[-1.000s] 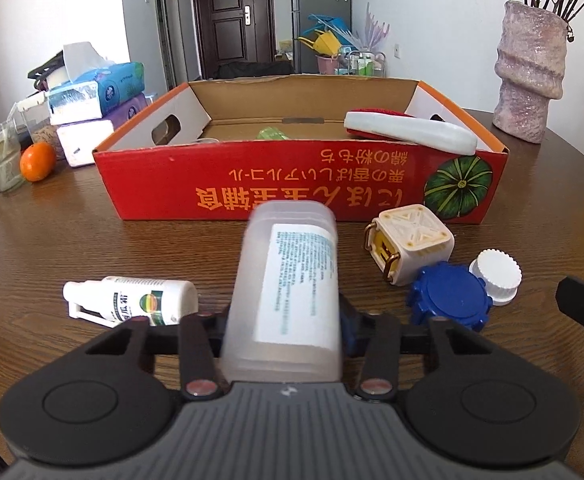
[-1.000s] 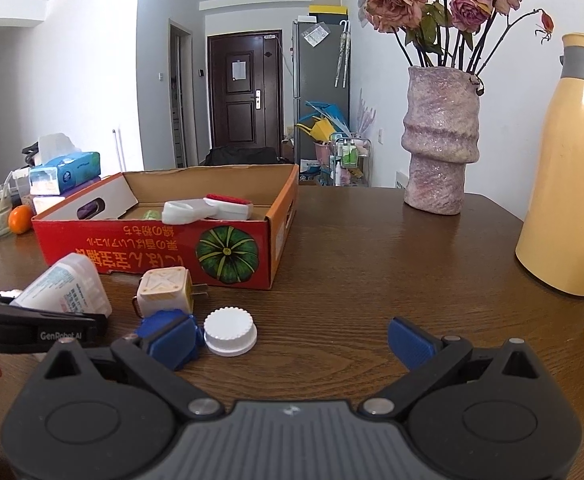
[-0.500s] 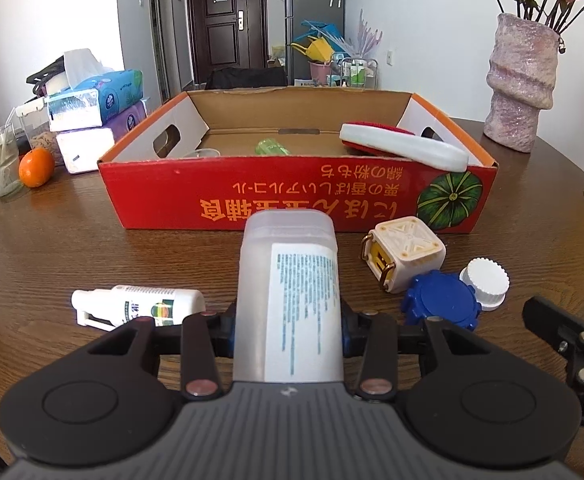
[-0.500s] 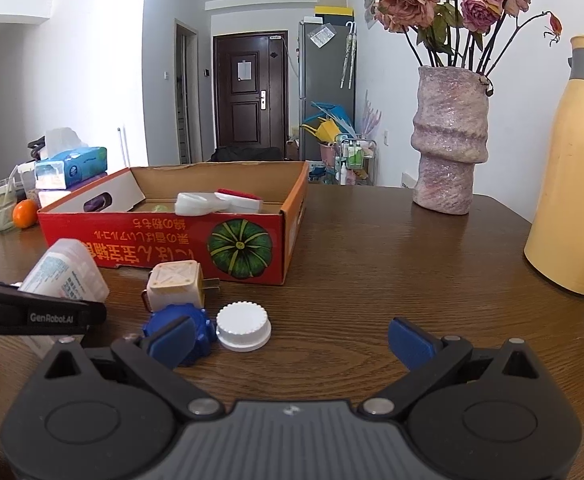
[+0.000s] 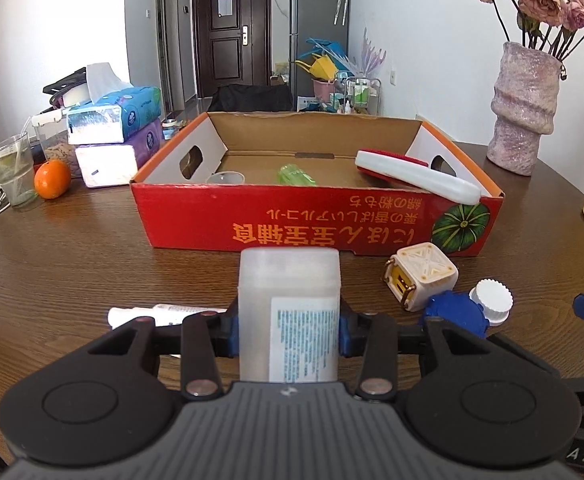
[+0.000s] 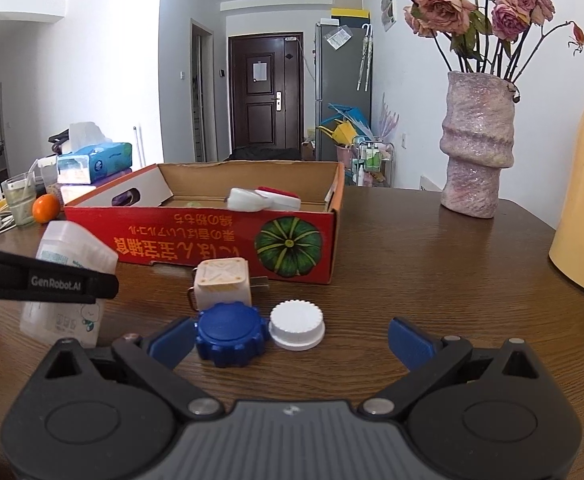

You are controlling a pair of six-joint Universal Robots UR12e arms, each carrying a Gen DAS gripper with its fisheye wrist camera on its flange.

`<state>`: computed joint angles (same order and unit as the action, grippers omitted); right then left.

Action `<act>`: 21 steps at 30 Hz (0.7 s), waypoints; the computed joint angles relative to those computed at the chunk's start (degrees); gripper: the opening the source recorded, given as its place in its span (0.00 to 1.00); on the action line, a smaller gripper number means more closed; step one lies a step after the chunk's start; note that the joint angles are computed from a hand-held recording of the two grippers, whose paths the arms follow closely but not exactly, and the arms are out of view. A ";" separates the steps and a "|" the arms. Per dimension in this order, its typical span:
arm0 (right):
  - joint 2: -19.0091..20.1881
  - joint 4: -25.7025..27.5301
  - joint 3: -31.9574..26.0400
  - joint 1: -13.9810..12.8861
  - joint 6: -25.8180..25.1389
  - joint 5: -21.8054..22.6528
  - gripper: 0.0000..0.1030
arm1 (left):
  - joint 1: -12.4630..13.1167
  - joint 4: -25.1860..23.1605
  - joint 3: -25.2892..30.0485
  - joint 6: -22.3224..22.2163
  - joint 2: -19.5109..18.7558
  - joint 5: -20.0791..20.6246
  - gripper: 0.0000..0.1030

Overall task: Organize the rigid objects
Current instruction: 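Close the right gripper on the blue ridged cap and lift it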

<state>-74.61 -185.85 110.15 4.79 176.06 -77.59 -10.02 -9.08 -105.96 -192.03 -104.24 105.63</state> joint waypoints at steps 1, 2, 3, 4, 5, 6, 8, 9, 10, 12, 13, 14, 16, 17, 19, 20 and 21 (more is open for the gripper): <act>0.05 0.18 -0.09 0.20 -0.07 -0.07 0.99 | 0.15 0.28 -0.19 0.01 0.19 -0.12 0.41; 0.09 0.36 -0.17 0.42 -0.16 -0.20 0.99 | 0.33 0.56 -0.36 0.11 0.35 -0.28 0.41; 0.16 0.53 -0.28 0.63 -0.24 -0.32 0.99 | 0.49 0.82 -0.55 0.18 0.53 -0.42 0.41; 0.21 0.70 -0.35 0.88 -0.30 -0.45 0.98 | 0.67 1.04 -0.74 0.20 0.70 -0.55 0.41; 0.26 0.96 -0.46 1.09 -0.38 -0.50 0.98 | 0.84 1.24 -0.92 0.21 0.87 -0.68 0.41; 0.32 1.16 -0.56 1.29 -0.45 -0.63 0.98 | 1.01 1.43 -1.09 0.23 1.03 -0.81 0.41; 0.44 1.54 -0.76 1.71 -0.59 -0.92 0.97 | 1.39 1.85 -1.45 0.27 1.37 -1.07 0.41; 0.52 1.75 -0.88 1.90 -0.65 -1.02 0.96 | 1.59 2.12 -1.65 0.29 1.55 -1.26 0.41; 0.58 2.02 -1.03 2.08 -0.68 -1.15 0.95 | 1.77 2.41 -1.89 0.29 1.75 -1.39 0.41; 0.74 2.74 -1.39 2.49 -0.62 -1.68 0.94 | 2.11 2.97 -2.25 0.30 2.09 -1.60 0.41; 0.79 3.25 -1.59 2.68 -0.65 -2.07 0.92 | 2.29 3.25 -2.43 0.28 2.26 -1.74 0.41; 0.86 3.86 -1.82 2.86 -0.78 -2.26 0.91 | 2.48 3.51 -2.60 0.25 2.42 -1.85 0.41; 1.01 5.10 -2.29 3.24 -0.82 -2.91 0.88 | 2.85 4.05 -2.94 0.32 2.72 -2.00 0.41; 1.10 5.65 -2.55 3.42 -0.65 -3.27 0.88 | 3.03 4.25 -3.10 0.29 2.86 -2.07 0.41; 1.35 6.47 -3.04 3.74 0.02 -4.10 0.86 | 3.42 4.51 -3.38 0.30 3.14 -2.21 0.41; 1.49 6.87 -3.30 3.90 0.36 -4.44 0.85 | 3.58 4.55 -3.45 0.25 3.23 -2.23 0.41; 1.65 7.34 -3.59 3.98 0.69 -4.64 0.82 | 3.77 4.57 -3.54 0.20 3.34 -2.33 0.41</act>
